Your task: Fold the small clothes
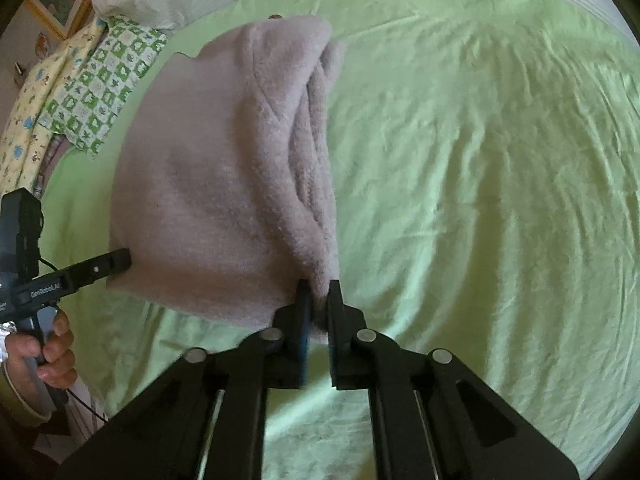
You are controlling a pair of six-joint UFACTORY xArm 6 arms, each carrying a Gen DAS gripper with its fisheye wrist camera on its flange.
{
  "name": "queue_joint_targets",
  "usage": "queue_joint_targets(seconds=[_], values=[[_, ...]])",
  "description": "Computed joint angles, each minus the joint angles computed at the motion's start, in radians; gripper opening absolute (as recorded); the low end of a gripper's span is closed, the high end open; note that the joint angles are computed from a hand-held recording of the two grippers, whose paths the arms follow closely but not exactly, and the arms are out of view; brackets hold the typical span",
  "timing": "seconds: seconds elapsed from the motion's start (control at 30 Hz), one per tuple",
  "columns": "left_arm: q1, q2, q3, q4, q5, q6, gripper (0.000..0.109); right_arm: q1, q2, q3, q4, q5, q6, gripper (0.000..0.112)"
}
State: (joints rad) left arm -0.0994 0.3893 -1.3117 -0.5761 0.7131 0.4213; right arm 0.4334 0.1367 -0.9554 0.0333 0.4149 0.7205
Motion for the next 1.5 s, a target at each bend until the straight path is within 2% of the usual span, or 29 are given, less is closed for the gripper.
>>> queue_joint_targets(seconds=[0.07, 0.13, 0.3, 0.4, 0.57, 0.63, 0.7, 0.87, 1.1, 1.2, 1.3, 1.5], values=[[0.002, -0.008, 0.003, 0.005, 0.008, -0.006, 0.064, 0.001, -0.013, 0.011, 0.045, -0.004, -0.027, 0.013], [0.009, -0.036, 0.021, -0.002, 0.01, 0.006, 0.063, 0.001, -0.04, 0.031, 0.068, -0.015, -0.015, 0.022], [0.007, -0.074, 0.019, -0.016, -0.015, 0.006, 0.062, -0.024, -0.114, 0.071, -0.081, -0.104, 0.132, 0.022], [0.004, -0.052, -0.03, -0.032, -0.021, -0.025, 0.062, -0.043, -0.088, 0.02, -0.124, -0.133, 0.136, 0.022], [-0.015, 0.027, -0.127, 0.07, -0.05, -0.16, 0.061, -0.042, 0.043, -0.134, -0.144, -0.11, 0.085, 0.022], [-0.017, 0.065, -0.166, 0.087, -0.038, -0.199, 0.063, -0.047, 0.11, -0.206, -0.146, -0.048, 0.072, 0.022], [-0.018, 0.092, -0.188, 0.105, -0.028, -0.209, 0.065, -0.059, 0.156, -0.234, -0.086, 0.011, 0.035, 0.022], [-0.029, 0.075, -0.168, 0.145, -0.05, -0.223, 0.064, -0.064, 0.157, -0.211, -0.076, -0.03, 0.045, 0.022], [-0.033, -0.062, 0.001, 0.112, -0.127, -0.184, 0.064, -0.045, 0.03, -0.107, -0.186, -0.098, 0.166, 0.026], [-0.032, -0.133, 0.089, 0.1, -0.173, -0.165, 0.066, -0.031, -0.027, -0.061, -0.259, -0.117, 0.256, 0.038], [-0.034, -0.198, 0.175, 0.098, -0.227, -0.161, 0.068, -0.017, -0.069, -0.027, -0.356, -0.134, 0.364, 0.041], [-0.047, -0.31, 0.322, 0.141, -0.309, -0.157, 0.072, 0.038, -0.132, 0.014, -0.555, -0.101, 0.565, 0.05]])
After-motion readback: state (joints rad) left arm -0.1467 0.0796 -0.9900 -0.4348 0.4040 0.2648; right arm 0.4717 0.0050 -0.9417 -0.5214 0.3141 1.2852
